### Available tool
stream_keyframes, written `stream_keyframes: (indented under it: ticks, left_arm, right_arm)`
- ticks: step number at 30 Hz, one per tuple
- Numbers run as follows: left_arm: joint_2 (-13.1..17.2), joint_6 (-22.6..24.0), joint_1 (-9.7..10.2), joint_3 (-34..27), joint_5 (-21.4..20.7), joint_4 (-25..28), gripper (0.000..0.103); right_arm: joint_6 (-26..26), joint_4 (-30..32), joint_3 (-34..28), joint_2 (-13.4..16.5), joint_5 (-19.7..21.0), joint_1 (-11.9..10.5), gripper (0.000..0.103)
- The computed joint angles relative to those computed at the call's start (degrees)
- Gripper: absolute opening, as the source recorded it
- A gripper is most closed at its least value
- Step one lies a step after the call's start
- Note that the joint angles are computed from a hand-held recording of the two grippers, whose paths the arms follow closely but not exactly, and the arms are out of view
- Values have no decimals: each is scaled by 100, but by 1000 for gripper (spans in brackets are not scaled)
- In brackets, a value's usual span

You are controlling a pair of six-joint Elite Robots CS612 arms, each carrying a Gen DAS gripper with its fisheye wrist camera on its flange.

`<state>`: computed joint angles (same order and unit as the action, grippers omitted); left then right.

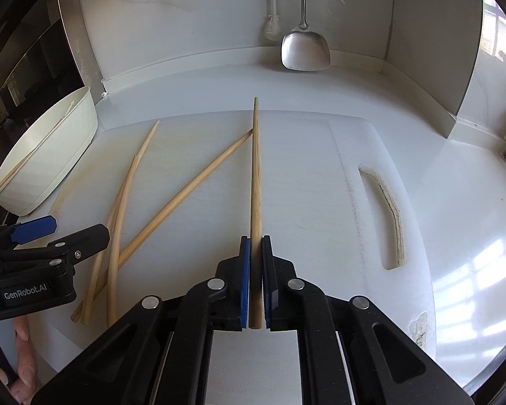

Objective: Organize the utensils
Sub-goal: 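Grip a wooden chopstick with the right tool while the left tool grips another chopstick, then carry both held chopsticks over the basin with the left and right tools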

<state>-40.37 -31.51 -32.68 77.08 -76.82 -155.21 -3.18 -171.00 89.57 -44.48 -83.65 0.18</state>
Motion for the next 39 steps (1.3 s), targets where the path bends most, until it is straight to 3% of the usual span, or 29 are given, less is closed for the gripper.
stream_keyframes:
  ticks: [11,17,20,22,39]
  left_arm:
    - [90,182,-38,-103,257,119,95]
    - [64,442,-40,-38,222,-128,61]
    - [47,486,-15,-28,158,-162,34]
    - [34,532,-1,-22,93,-156,10]
    - [-282,183,71,270,-273,-490,7]
  right_arm:
    - [0,65,-63,19,-107,37,7]
    - [-207,280,-311,123,-239,125,7]
    - [-327,333,-368,147,-256,148,8]
    - [-317,366,-360,135,-195,134,8]
    - [219,-59,46,-211,395,-18,6]
